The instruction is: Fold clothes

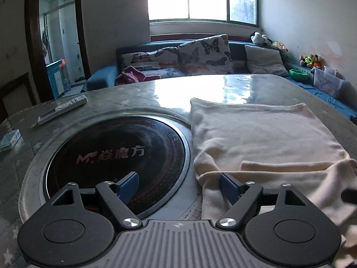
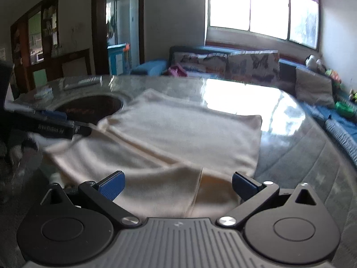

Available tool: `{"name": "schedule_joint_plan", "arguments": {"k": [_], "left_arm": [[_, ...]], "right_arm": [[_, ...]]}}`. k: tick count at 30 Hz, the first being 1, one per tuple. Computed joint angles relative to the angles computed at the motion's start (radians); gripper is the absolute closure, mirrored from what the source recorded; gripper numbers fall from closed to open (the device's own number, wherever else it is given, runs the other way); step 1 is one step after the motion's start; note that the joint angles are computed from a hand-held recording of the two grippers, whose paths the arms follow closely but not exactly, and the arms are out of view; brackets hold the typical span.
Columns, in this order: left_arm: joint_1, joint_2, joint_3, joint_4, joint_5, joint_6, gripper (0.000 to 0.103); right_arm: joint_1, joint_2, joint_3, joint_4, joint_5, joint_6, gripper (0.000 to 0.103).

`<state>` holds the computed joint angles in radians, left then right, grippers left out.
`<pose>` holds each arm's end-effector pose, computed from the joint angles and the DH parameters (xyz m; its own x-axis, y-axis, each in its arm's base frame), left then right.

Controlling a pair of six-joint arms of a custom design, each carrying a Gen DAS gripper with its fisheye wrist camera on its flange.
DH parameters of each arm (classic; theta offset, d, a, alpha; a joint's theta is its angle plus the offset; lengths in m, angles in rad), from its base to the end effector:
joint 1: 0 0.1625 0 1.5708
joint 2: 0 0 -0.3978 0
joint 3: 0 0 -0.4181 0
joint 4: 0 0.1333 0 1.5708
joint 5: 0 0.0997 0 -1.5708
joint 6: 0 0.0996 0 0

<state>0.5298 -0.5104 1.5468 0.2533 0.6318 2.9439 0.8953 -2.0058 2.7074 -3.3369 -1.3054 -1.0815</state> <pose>-0.3067 -0.4272 -0.0871 -0.6449 0.2934 -0.7057 0.7163 0.5539 -0.4243 -0.0532 -0.3214 0.2940 -0.6890 -0.1346 0.7121 -0.6488 0.5525 -0.5233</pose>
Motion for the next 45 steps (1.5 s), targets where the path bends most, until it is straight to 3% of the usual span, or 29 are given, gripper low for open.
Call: {"name": "schedule_joint_plan", "arguments": {"k": [5, 7, 12, 18, 24, 29, 32, 36, 40, 45], "left_arm": [[-0.008, 0.014, -0.008, -0.008, -0.004, 0.051, 0.022], [0.002, 0.031, -0.03, 0.024, -0.018, 0.024, 0.021], [0.013, 0.019, -0.028, 0.038, 0.003, -0.009, 0.021], [-0.011, 0.016, -0.034, 0.024, 0.036, 0.008, 0.021], [-0.004, 0.062, -0.075, 0.048, 0.017, 0.045, 0.019], [0.015, 0.047, -0.064, 0.067, 0.007, 0.003, 0.019], [-0.01, 0.02, -0.026, 0.047, 0.001, 0.005, 0.021], [-0.04, -0.01, 0.03, 0.036, 0.024, 0.013, 0.02], [-0.062, -0.013, 0.069, 0.059, 0.015, -0.007, 0.019], [-0.078, -0.032, 0.105, 0.066, 0.011, -0.039, 0.018]], "right_arm": [[0.079, 0.098, -0.063, -0.035, -0.142, 0.006, 0.0], [0.098, 0.158, -0.063, -0.143, -0.214, -0.029, 0.0], [0.057, 0.121, -0.043, -0.185, -0.206, -0.034, 0.0], [0.082, 0.139, -0.062, -0.196, -0.163, -0.014, 0.0], [0.127, 0.229, -0.09, -0.222, -0.243, -0.056, 0.0], [0.081, 0.16, -0.063, -0.2, -0.221, -0.055, 0.0], [0.058, 0.114, -0.039, -0.196, -0.197, -0.064, 0.0], [0.019, 0.017, 0.0, -0.089, -0.12, -0.102, 0.0], [-0.01, 0.012, 0.025, -0.104, -0.112, -0.141, 0.0], [-0.053, -0.092, 0.041, -0.031, -0.078, -0.127, 0.0]]}}
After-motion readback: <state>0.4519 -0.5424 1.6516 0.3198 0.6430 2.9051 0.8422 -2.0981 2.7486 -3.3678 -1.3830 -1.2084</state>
